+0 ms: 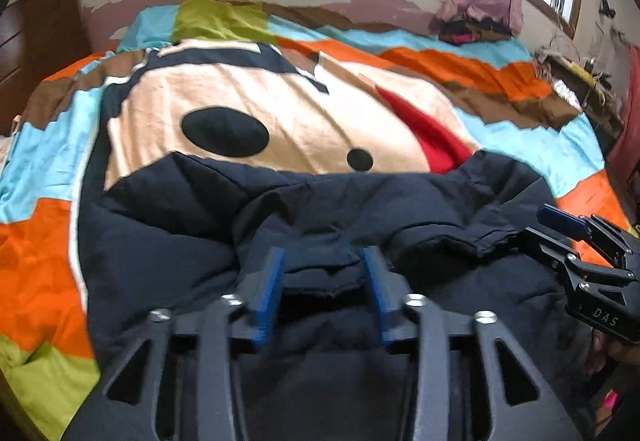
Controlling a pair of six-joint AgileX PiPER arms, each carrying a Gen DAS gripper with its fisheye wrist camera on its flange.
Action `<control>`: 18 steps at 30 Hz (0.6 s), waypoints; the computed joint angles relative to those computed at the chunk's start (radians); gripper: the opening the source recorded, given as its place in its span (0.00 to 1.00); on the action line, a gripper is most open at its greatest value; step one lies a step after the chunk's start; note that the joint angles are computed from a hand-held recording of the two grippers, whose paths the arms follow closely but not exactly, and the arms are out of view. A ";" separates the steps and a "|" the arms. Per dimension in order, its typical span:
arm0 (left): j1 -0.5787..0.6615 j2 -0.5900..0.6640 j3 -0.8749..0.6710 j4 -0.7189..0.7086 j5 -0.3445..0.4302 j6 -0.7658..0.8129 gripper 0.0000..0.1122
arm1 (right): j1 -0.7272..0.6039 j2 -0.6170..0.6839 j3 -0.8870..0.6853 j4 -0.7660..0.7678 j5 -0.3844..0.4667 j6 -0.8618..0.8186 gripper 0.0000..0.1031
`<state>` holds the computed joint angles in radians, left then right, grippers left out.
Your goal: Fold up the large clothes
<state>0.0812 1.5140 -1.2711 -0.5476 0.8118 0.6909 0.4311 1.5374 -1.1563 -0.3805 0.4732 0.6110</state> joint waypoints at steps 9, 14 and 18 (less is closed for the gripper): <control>0.132 -0.164 -0.018 -0.119 0.189 -0.019 0.71 | 0.122 -0.188 0.005 -0.122 0.164 0.153 0.88; 0.238 -0.263 -0.012 -0.178 0.320 -0.017 0.73 | 0.223 -0.286 0.030 -0.193 0.226 0.279 1.00; 0.332 -0.359 0.037 -0.210 0.388 0.038 0.73 | 0.346 -0.357 0.061 -0.287 0.319 0.415 1.00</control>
